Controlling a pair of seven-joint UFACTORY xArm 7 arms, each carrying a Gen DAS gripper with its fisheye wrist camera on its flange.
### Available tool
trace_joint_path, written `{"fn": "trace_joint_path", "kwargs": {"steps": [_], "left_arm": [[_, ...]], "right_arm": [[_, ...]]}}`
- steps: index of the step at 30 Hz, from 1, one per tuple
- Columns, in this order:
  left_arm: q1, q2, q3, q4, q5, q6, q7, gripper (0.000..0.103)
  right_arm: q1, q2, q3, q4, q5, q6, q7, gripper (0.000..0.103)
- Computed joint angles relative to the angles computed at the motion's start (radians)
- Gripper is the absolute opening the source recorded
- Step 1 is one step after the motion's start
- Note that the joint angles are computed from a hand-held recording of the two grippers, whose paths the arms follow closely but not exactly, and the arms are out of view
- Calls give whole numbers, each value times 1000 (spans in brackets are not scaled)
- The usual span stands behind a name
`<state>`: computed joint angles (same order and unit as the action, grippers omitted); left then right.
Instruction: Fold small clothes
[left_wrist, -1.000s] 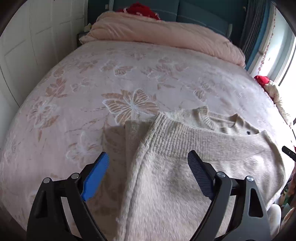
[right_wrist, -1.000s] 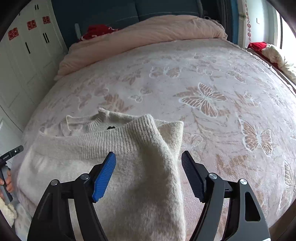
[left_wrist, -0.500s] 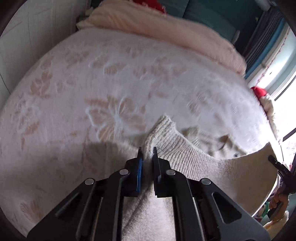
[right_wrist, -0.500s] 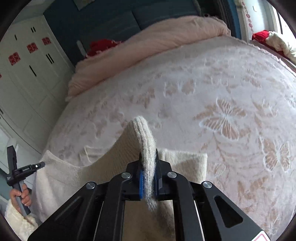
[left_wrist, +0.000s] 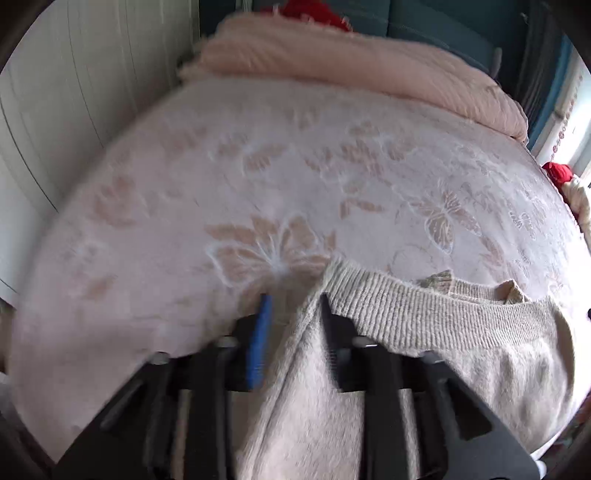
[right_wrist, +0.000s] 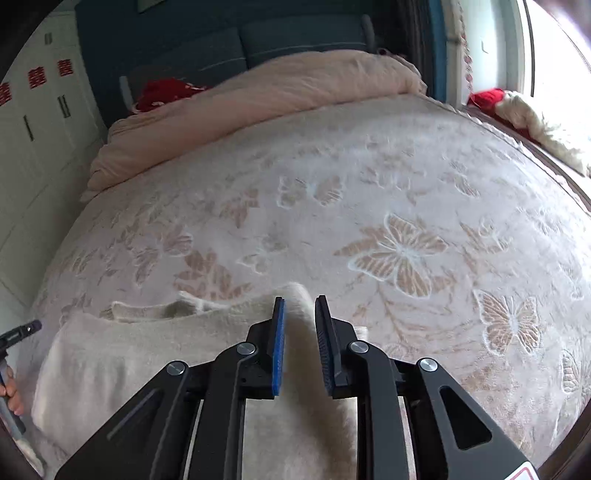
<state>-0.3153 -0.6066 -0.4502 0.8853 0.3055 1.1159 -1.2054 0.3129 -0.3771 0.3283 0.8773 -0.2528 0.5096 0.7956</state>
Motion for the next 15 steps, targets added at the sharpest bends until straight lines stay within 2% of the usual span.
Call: {"fn": "trace_joint_path", "kwargs": {"steps": [1, 2, 3, 4, 5, 7, 9, 10, 13, 14, 15], "left_arm": [[5, -9, -26, 20, 20, 12, -21, 58], [7, -5, -56, 48, 31, 8, -46, 58], [0, 15, -71, 73, 27, -11, -55, 58], [-8, 45, -85, 100, 21, -29, -63, 58], [-15, 103, -104, 132, 10, -59, -79, 58], [-37, 183, -110, 146, 10, -111, -105, 58], [-51, 285, -127, 169, 22, -84, -141, 58], [-62, 310, -125, 168, 19, -54, -152, 58], [-111, 254, -67, 61, -18, -35, -147, 60], [-151, 190, -16, -8, -29, -67, -137, 60], [-150, 141, -8, -46, -44, -56, -118, 60]], "right_arm": [[47, 25, -8, 13, 53, -18, -29, 19], [115, 76, -25, 38, 138, -44, -85, 19], [171, 130, -34, 62, 211, -69, -137, 15], [191, 190, -8, 92, 283, -101, -185, 11], [254, 267, -22, 133, 319, -125, -221, 11], [281, 366, 2, 196, 290, -116, -214, 10], [297, 424, -8, 233, 179, -62, -149, 9], [310, 407, -44, 209, 135, -45, -124, 4], [235, 243, -70, 31, 130, -68, -75, 0], [169, 160, -55, -33, 74, -25, -8, 1], [143, 80, -78, -98, 44, 8, 23, 1]]}}
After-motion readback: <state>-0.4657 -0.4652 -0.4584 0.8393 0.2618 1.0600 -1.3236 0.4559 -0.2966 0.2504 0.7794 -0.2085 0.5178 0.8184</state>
